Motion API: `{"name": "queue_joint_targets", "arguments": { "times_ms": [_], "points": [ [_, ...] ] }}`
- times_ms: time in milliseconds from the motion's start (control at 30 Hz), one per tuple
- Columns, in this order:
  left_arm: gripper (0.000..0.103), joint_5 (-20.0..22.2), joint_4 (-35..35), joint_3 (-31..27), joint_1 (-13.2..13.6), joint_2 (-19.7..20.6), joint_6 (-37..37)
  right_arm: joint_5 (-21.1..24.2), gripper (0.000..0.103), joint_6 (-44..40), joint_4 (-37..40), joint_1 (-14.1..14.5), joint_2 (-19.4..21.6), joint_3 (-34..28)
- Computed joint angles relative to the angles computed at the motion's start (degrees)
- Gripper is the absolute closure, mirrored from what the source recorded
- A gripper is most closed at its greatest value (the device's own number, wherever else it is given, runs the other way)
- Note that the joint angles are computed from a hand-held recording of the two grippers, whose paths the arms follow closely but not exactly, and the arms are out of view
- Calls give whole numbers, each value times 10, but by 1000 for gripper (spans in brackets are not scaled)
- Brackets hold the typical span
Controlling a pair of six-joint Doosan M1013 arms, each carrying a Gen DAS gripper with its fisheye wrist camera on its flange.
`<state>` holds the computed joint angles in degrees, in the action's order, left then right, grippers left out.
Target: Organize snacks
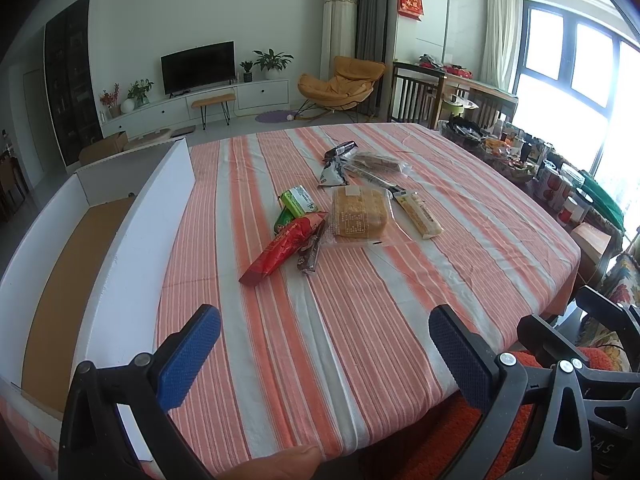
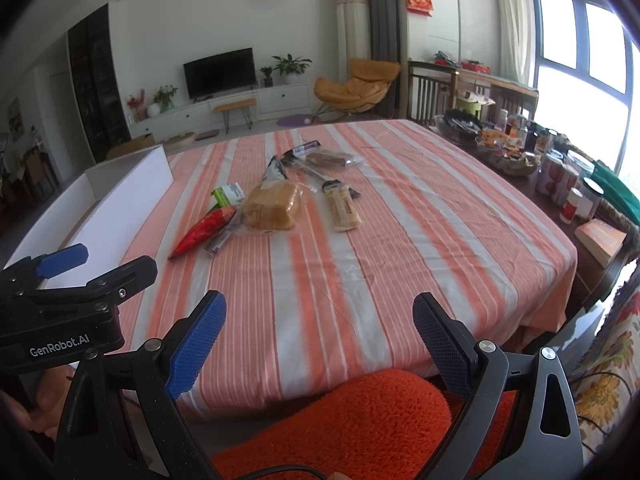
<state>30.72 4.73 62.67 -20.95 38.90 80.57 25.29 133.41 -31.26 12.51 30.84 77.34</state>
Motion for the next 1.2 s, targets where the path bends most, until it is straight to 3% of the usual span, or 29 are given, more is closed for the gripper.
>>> {"name": "queue_joint_targets", "arguments": {
  "times_ms": [1200],
  "points": [
    [0, -2, -7, 5, -3, -4, 1, 0, 7, -6, 7, 0, 0, 0]
  ]
}}
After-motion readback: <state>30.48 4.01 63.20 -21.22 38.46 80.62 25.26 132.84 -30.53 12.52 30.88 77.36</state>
